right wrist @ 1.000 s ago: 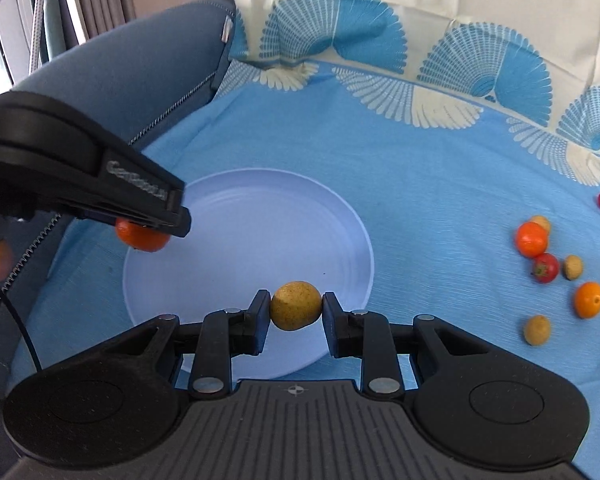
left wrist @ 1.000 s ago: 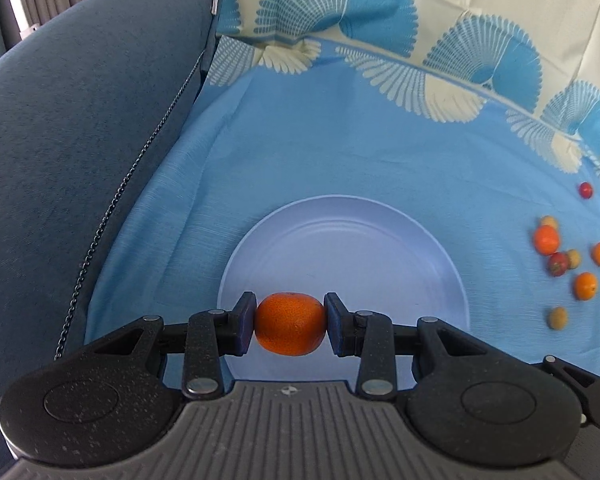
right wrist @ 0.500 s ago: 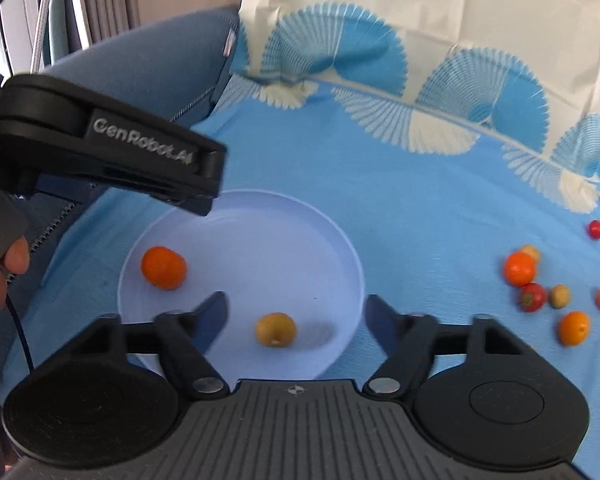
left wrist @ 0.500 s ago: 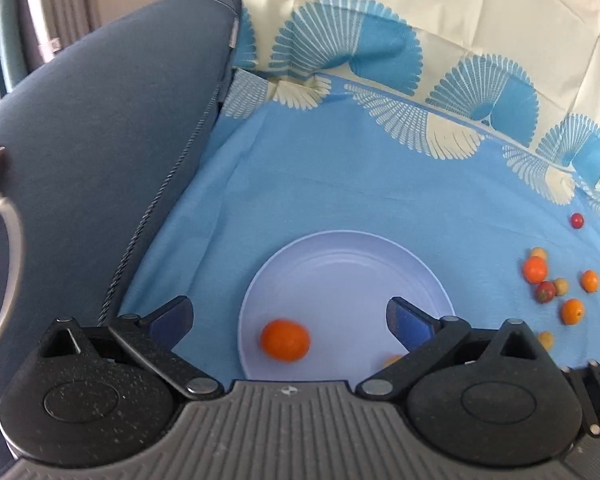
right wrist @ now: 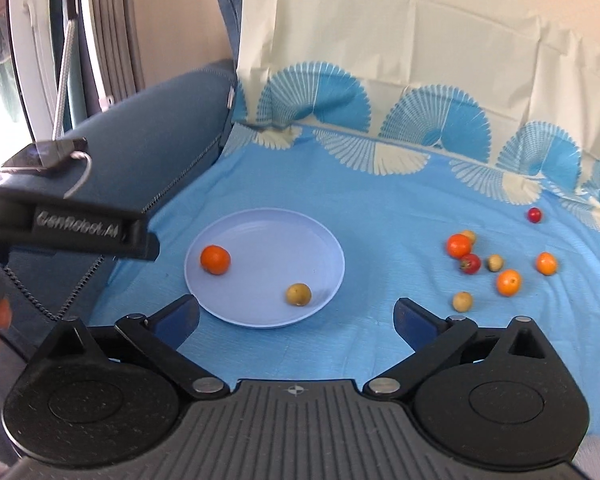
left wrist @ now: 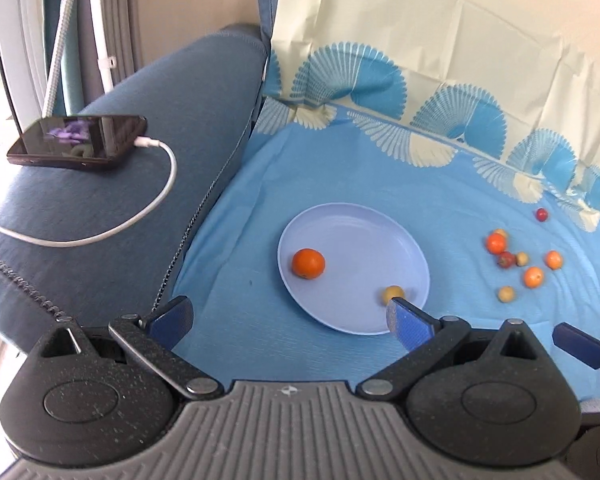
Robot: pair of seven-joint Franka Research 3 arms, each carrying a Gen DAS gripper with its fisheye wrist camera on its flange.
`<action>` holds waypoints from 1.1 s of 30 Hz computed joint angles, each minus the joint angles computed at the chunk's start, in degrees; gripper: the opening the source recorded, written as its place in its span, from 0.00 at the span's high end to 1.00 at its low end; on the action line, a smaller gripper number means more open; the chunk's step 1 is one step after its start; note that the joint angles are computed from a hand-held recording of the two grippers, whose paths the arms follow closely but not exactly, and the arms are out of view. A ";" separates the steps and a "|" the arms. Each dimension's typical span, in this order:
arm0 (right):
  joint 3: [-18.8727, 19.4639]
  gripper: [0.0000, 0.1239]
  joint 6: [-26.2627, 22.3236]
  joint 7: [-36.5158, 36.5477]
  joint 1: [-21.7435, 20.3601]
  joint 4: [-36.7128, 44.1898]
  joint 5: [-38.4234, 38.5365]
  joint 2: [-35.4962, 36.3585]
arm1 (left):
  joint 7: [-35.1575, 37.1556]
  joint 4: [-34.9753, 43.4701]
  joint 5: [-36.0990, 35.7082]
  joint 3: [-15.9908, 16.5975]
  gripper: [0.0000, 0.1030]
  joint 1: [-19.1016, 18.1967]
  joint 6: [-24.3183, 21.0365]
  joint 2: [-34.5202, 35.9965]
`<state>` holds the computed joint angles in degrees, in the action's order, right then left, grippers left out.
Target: Organize fruits
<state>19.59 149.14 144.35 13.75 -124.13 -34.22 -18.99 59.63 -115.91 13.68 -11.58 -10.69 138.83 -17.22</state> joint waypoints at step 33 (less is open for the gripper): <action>6.16 0.17 0.37 4.33 -4.76 -3.67 -0.09 -8.00 | -0.67 -4.12 2.52 -0.66 0.00 -0.33 2.90 -7.32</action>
